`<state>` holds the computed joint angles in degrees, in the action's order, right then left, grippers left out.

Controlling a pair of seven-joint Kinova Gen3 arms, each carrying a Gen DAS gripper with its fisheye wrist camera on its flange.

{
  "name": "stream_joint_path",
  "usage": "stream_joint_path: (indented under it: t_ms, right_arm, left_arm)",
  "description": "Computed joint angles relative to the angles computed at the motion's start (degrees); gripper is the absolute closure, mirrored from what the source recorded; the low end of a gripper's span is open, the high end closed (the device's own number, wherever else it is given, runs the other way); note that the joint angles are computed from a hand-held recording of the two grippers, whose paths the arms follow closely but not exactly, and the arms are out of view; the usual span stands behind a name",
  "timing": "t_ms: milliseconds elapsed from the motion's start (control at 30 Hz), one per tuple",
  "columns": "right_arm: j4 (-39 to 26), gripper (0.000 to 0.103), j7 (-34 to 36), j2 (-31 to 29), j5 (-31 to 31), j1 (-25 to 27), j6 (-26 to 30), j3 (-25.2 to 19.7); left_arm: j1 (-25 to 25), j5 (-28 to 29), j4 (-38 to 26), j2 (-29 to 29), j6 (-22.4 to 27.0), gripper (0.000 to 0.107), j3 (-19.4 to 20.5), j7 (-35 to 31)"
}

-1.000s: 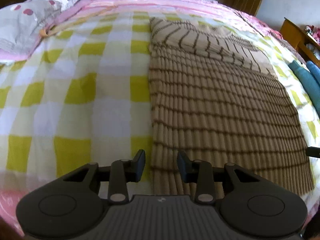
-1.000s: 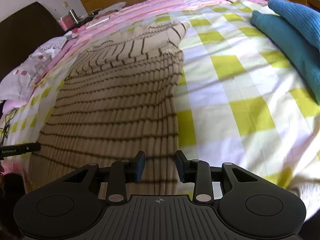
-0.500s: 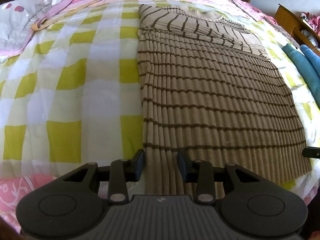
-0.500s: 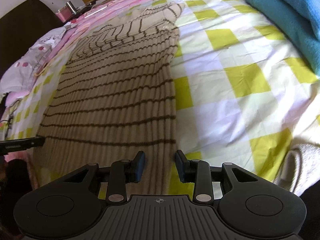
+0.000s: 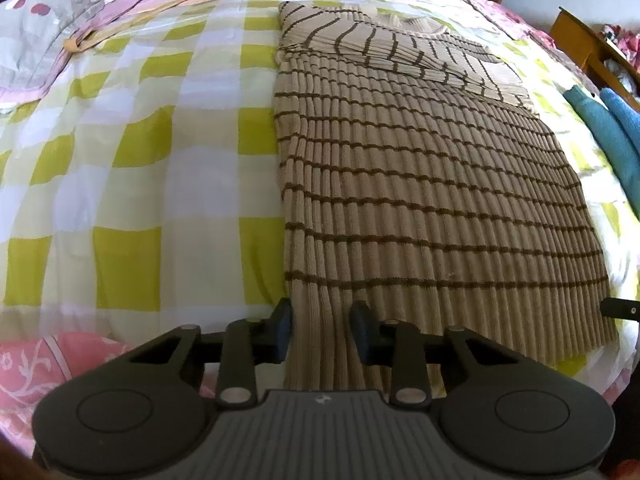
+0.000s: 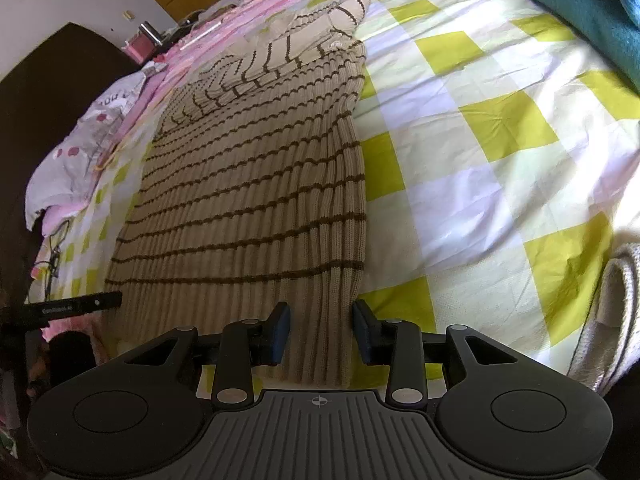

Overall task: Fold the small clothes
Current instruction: 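Lower both grippers onto the sweater hem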

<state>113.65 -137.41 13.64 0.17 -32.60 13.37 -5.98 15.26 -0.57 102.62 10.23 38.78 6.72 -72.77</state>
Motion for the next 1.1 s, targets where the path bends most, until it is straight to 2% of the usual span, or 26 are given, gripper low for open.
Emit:
stream_joint_path:
  t_ms: [200,367,567,700,1100]
  right_arm:
    - [1.3,0.068,1.1,-0.1,-1.8,1.2,-2.6,-1.1]
    - [1.8,0.068,-1.2,-0.2,0.3,-2.7,-3.4,2.4]
    - [2.8,0.070,-4.0,-0.6,2.6,-5.7,-4.6,5.2]
    - [3.0,0.078,-8.0,-0.7,6.3,-10.6,-4.3,9.8]
    - [4.0,0.077,-14.8,-0.6,12.6,-16.2,-5.9,14.9]
  left_arm:
    - [0.6,-1.4,0.3,0.0,-0.5,0.073,0.0,0.5]
    - [1.3,-2.7,0.6,-0.1,-0.9,0.073,-0.1,1.1]
    - [3.4,-6.9,0.8,0.0,-1.1,0.073,-0.3,4.1]
    - [3.9,-8.3,0.9,-0.1,-1.2,0.073,-0.2,4.7]
    - [5.5,-11.6,1.3,-0.2,-1.2,0.073,0.0,5.8]
